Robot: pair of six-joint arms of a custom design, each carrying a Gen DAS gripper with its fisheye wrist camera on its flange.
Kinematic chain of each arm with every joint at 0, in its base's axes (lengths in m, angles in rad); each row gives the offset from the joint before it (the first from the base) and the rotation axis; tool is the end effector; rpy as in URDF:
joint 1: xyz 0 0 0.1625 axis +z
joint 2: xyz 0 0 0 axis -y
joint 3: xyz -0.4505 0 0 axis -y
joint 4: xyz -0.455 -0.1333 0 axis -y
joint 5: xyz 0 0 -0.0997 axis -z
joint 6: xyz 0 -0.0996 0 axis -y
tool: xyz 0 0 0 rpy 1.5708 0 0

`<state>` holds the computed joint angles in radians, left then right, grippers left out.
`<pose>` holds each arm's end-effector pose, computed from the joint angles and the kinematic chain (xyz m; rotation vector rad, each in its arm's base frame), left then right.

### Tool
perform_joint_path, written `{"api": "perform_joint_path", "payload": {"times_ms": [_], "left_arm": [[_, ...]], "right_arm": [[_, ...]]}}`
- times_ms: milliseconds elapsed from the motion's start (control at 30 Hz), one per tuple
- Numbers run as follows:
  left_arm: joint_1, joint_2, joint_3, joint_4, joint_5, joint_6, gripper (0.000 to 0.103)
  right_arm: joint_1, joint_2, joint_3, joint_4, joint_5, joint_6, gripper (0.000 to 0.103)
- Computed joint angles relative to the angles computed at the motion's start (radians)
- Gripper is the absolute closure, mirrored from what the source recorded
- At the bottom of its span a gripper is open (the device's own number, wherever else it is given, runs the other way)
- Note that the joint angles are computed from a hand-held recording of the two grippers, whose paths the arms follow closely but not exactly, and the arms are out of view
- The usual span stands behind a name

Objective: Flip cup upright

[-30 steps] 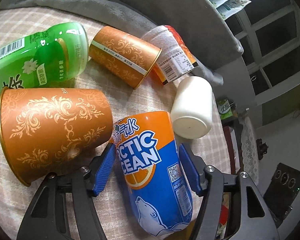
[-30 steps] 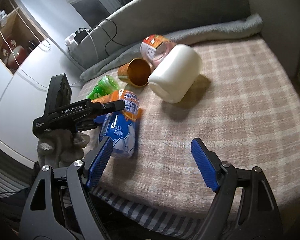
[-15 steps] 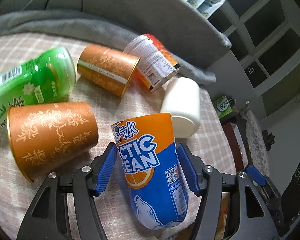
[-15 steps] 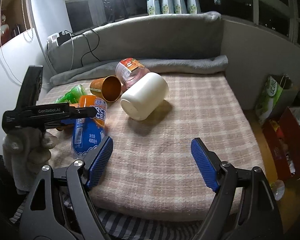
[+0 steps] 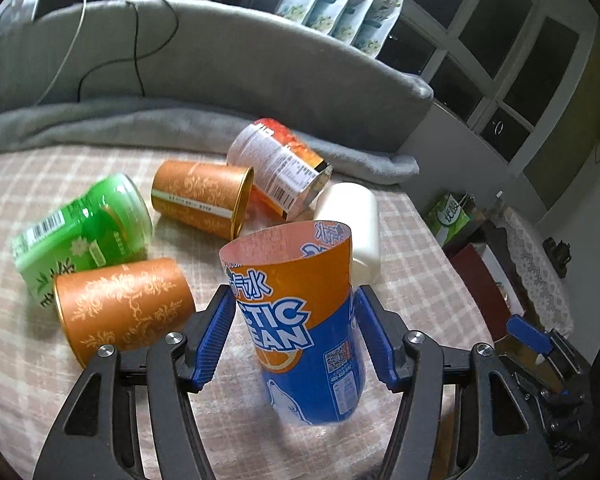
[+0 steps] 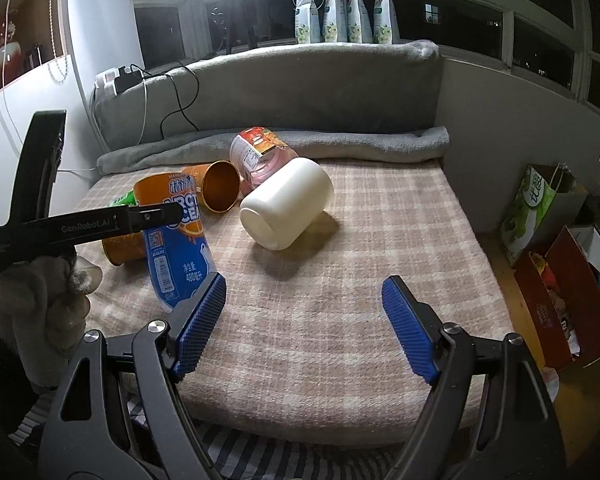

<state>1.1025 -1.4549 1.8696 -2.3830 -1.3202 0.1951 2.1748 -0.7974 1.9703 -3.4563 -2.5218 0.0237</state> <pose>-0.1288 -0.6048 0.3763 0.8700 2.7507 -0.6249 0.3862 -0.4677 0.0868 0.2253 -2.2269 1.1277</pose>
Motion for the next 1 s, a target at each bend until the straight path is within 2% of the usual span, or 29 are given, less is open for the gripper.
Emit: {"api": "perform_joint_path", "payload": {"times_ms": [533, 1000], "left_arm": [[-0.069, -0.048, 0.126, -0.182, 0.105, 0.195, 0.042], [-0.067, -0.105, 0.162, -0.155, 0.074, 0.236, 0.041]], "right_arm": [[-0.001, -0.009, 0.011, -0.013, -0.010, 0.015, 0.020], [0.001, -0.009, 0.010, -0.034, -0.009, 0.004, 0.020]]}}
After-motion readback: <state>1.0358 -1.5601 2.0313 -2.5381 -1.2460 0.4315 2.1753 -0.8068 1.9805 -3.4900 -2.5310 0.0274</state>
